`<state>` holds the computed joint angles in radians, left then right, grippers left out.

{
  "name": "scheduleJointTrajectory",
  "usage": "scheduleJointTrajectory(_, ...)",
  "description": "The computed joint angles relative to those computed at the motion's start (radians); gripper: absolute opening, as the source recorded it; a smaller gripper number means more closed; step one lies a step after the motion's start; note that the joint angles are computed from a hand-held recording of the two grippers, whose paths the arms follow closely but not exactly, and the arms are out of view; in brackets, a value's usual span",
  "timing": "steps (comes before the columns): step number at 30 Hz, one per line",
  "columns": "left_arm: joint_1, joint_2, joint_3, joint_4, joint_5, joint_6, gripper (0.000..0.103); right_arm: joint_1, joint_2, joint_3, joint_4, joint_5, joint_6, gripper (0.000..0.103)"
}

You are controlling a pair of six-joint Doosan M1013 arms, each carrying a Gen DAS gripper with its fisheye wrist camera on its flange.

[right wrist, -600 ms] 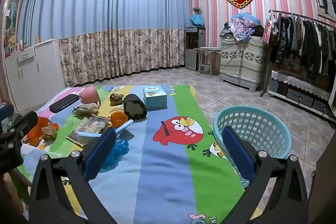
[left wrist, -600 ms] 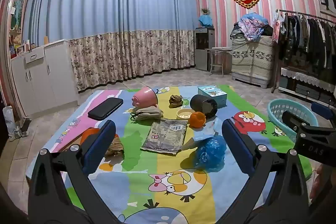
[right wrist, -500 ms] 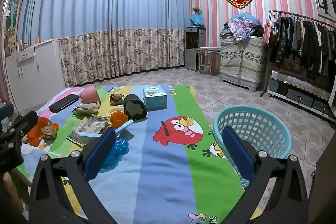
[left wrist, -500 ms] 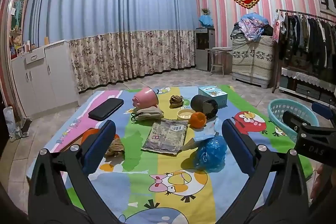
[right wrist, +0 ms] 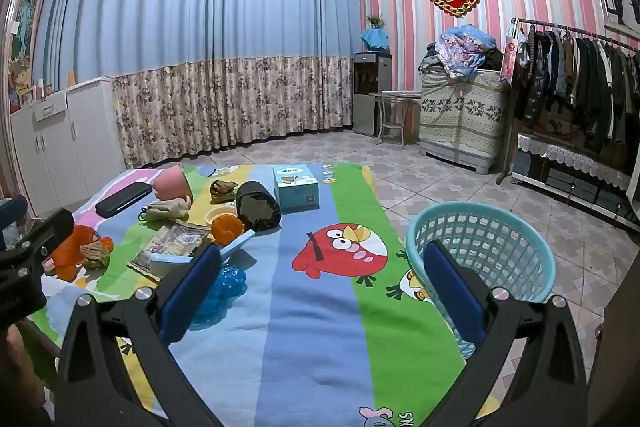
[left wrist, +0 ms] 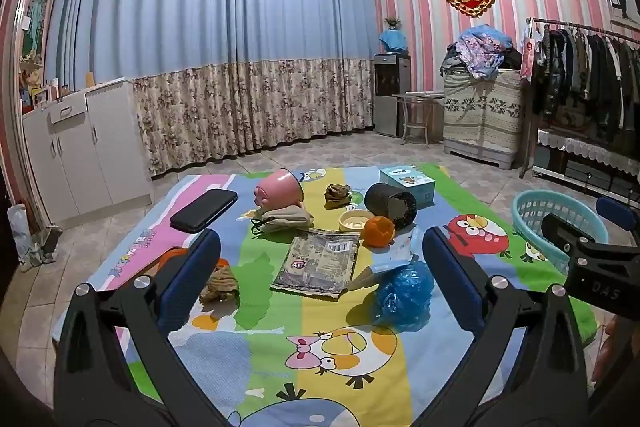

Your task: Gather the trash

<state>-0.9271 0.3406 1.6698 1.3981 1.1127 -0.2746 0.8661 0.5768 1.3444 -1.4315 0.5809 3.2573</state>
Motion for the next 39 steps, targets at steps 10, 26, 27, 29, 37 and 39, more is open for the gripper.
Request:
scheduleJointTrajectory(10,0.015,-0.012,0.009,0.004,-0.011,0.005,0.098,0.004,0.002,-0.005,-0.003,0.011,0.002,0.099)
scheduleJointTrajectory(26,0.023,-0.017,0.01,0.004,-0.02,0.014,0.098,0.003,-0.001,-0.003,-0.01,0.011,0.007,0.099)
scheduleJointTrajectory(27,0.022,-0.016,0.009,0.004,-0.017,0.016,0.098,0.002,-0.001,-0.003,-0.008,0.011,0.006,0.099)
scheduleJointTrajectory(29,0.022,-0.016,0.009,0.005,-0.016,0.015,0.098,0.004,-0.012,0.003,-0.002,0.011,0.001,0.099)
scheduleJointTrajectory(37,0.003,0.006,-0.013,-0.006,0.004,0.015,0.098,0.001,-0.005,0.009,-0.023,0.01,0.024,0.099)
scheduleJointTrajectory(39,0.003,0.005,-0.012,-0.006,0.003,0.016,0.098,0.001,-0.004,0.009,-0.027,0.011,0.028,0.099)
